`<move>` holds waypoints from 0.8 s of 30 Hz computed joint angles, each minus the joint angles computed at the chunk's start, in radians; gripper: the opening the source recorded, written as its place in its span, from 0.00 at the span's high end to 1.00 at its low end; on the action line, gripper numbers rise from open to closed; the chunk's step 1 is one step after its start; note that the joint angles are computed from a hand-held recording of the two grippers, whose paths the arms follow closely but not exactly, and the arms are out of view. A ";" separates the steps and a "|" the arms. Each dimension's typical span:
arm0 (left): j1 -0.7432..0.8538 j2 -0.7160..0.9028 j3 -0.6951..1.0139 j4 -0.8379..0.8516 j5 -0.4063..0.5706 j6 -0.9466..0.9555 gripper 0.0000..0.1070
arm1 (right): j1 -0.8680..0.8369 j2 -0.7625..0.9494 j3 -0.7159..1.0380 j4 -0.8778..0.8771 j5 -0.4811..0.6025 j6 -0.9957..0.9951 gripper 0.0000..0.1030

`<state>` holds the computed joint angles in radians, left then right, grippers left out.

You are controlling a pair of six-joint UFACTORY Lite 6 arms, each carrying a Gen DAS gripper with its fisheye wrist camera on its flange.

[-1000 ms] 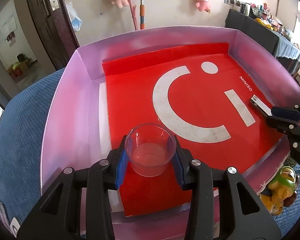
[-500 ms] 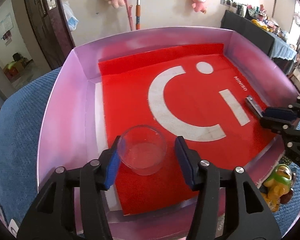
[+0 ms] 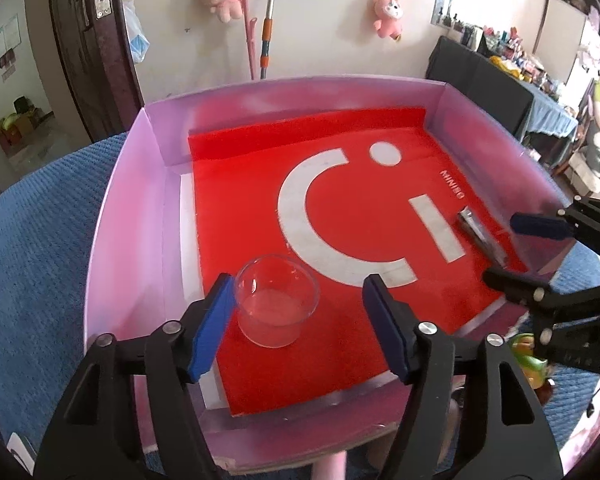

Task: Organize rigid objects
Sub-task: 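Lift both open tools up and back out of the pink box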

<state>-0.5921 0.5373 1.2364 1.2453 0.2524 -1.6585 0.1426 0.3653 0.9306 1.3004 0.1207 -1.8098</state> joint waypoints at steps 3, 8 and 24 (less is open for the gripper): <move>-0.014 -0.047 -0.032 0.081 0.013 -0.089 0.34 | 0.001 -0.051 -0.040 0.181 0.005 -0.178 0.34; -0.036 -0.164 -0.122 0.237 0.042 -0.267 0.27 | -0.042 -0.149 -0.088 0.173 0.063 -0.163 0.32; -0.327 -0.619 -0.431 0.320 0.410 -0.499 0.11 | -0.333 -0.854 -0.384 0.023 0.421 0.007 0.01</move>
